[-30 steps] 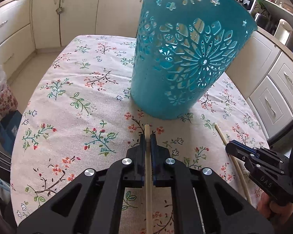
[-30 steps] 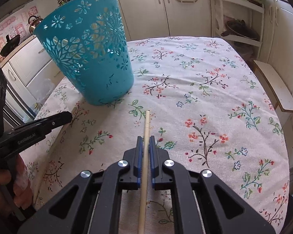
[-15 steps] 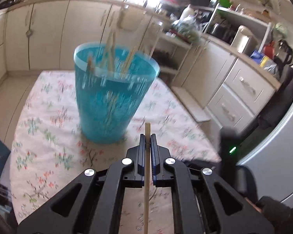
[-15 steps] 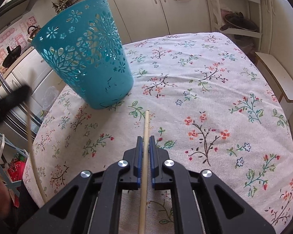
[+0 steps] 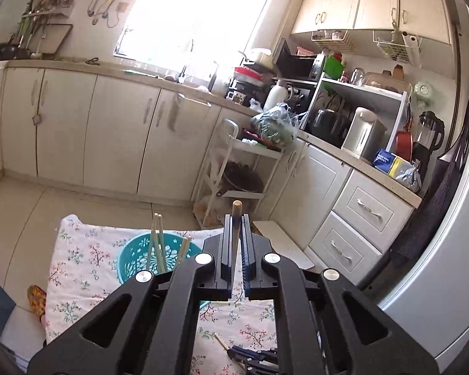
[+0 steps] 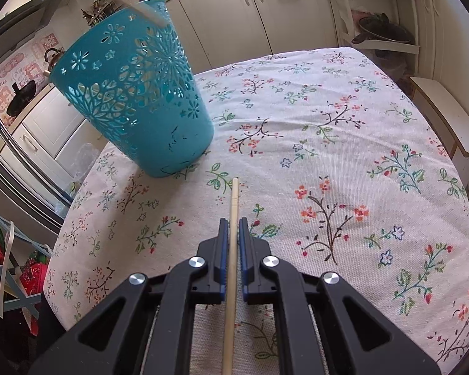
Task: Organize utensils
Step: 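Lower the left gripper's stick into the teal basket and open it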
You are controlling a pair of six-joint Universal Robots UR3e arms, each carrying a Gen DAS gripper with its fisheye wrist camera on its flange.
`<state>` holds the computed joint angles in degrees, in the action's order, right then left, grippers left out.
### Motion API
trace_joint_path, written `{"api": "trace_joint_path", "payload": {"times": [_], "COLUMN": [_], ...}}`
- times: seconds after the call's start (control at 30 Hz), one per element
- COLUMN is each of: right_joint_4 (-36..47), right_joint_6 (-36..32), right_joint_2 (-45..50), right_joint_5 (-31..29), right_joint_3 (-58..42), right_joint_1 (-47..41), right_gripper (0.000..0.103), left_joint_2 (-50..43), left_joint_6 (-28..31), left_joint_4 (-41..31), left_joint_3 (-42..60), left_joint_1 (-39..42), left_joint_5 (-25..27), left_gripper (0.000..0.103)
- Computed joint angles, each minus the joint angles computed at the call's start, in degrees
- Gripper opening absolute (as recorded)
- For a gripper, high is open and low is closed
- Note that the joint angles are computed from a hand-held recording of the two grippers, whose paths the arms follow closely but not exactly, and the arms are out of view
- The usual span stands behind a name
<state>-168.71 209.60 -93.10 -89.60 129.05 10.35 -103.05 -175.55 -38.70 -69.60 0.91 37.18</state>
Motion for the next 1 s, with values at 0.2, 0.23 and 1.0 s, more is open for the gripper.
{"api": "trace_joint_path", "payload": {"times": [0.2, 0.23, 1.0], "right_joint_4": [-0.1, -0.1, -0.5], "right_joint_6": [0.3, 0.3, 0.4], "right_joint_2": [0.1, 0.1, -0.5], "right_joint_5": [-0.1, -0.1, 1.0], "right_joint_3": [0.0, 0.0, 0.6], "right_joint_1": [0.3, 0.3, -0.5], "right_gripper": [0.007, 0.007, 0.007], "left_joint_2": [-0.8, -0.8, -16.1], "left_joint_6": [-2.3, -2.6, -3.9], "left_joint_4": [-1.3, -1.4, 0.6], "left_joint_3": [5.3, 6.0, 23.0], "left_joint_1": [2.4, 2.8, -2.6], "left_joint_5": [-1.9, -2.1, 13.6], "left_gripper": [0.004, 0.004, 0.003]}}
